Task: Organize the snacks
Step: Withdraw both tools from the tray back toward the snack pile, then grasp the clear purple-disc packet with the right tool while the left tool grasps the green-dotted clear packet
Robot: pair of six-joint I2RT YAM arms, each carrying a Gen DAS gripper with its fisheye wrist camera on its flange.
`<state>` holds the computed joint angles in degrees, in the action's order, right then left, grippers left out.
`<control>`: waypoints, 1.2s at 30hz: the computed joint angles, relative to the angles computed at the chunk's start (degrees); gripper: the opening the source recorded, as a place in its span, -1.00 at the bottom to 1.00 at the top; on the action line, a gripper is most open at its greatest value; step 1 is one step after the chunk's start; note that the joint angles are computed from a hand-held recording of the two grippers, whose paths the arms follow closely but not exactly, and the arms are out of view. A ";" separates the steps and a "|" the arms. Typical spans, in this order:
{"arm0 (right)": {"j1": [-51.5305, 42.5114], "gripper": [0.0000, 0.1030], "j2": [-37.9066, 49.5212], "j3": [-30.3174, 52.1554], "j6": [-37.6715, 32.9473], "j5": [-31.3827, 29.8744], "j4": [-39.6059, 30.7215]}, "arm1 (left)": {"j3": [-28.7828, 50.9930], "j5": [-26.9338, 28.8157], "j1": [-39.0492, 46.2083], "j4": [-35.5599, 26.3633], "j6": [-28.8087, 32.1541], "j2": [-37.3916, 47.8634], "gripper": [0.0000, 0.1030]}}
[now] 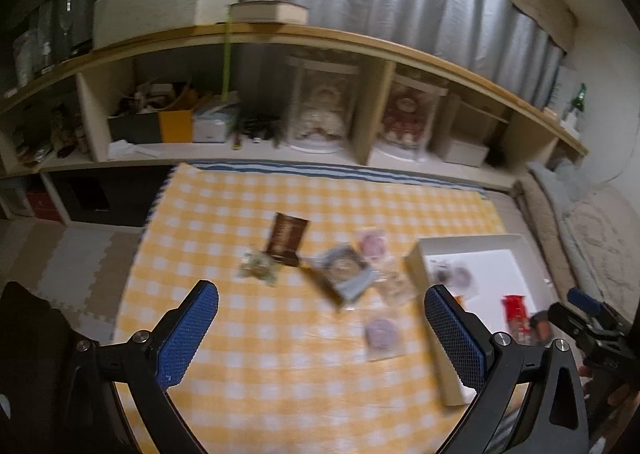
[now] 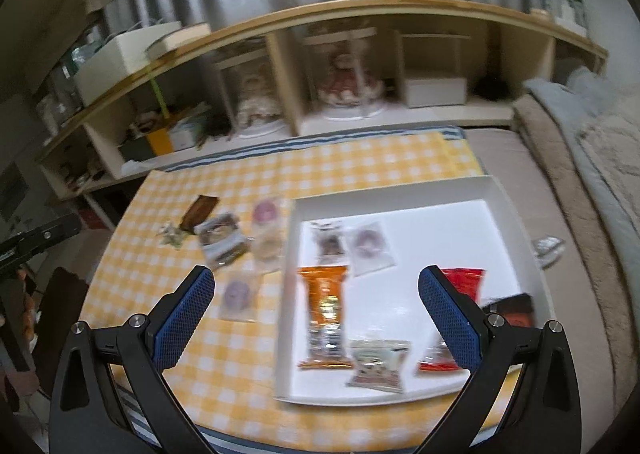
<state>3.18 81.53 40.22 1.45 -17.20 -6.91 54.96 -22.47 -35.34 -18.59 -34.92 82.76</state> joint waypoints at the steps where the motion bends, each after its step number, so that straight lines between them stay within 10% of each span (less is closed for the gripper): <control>1: 1.66 1.00 0.46 -0.15 0.60 0.61 0.79 | -0.77 0.49 0.90 0.42 0.58 -0.47 1.00; 16: 18.90 1.00 20.15 2.11 10.59 4.98 16.06 | 2.95 18.91 18.22 17.32 14.11 17.33 0.68; 24: 20.89 0.71 33.83 11.59 14.36 0.48 14.44 | 22.26 28.49 23.42 12.74 7.80 38.13 0.29; 36: 27.35 0.44 42.02 17.17 7.10 15.10 11.18 | 34.67 30.41 26.68 16.58 5.22 54.57 -0.24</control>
<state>30.54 123.56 57.39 8.55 -2.11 4.26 89.63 7.94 -8.66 -2.01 -29.69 137.33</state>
